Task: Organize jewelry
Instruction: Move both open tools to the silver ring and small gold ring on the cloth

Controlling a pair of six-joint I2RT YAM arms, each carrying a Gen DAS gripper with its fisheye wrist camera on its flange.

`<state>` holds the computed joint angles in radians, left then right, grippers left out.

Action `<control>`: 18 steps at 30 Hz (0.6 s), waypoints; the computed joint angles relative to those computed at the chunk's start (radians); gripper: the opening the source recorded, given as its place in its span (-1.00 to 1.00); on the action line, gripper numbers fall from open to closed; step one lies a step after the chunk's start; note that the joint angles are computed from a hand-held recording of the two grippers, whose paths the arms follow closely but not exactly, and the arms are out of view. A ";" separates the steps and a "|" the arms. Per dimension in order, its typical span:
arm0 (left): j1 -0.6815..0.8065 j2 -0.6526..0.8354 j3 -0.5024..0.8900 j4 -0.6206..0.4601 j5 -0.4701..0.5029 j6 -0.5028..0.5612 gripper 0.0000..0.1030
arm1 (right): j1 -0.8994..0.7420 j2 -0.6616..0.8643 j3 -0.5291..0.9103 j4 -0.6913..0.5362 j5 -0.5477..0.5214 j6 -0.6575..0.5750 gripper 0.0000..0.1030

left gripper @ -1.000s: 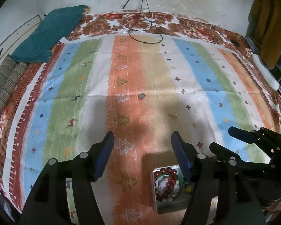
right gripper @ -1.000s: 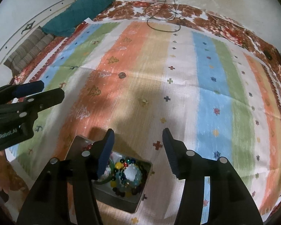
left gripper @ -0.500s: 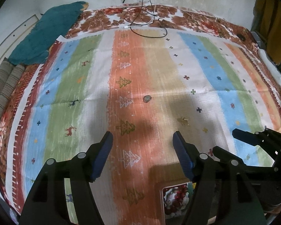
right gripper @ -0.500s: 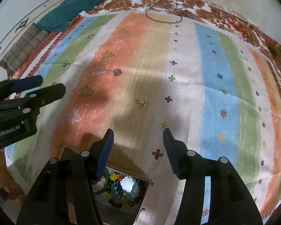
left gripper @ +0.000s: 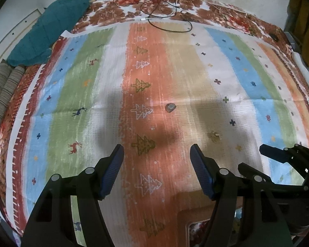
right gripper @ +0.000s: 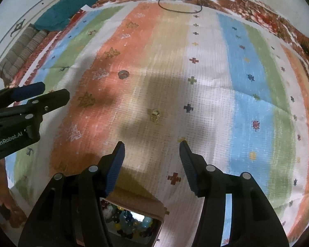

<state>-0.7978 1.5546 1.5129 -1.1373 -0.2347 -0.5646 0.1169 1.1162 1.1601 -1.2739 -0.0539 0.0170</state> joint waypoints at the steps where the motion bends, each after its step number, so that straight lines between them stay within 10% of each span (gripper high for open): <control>1: 0.002 0.007 0.001 0.001 0.003 0.002 0.29 | 0.000 0.006 0.000 0.002 0.002 0.001 0.07; 18: 0.086 0.134 0.031 0.074 0.101 0.087 0.29 | 0.005 0.105 -0.012 0.048 0.017 -0.002 0.07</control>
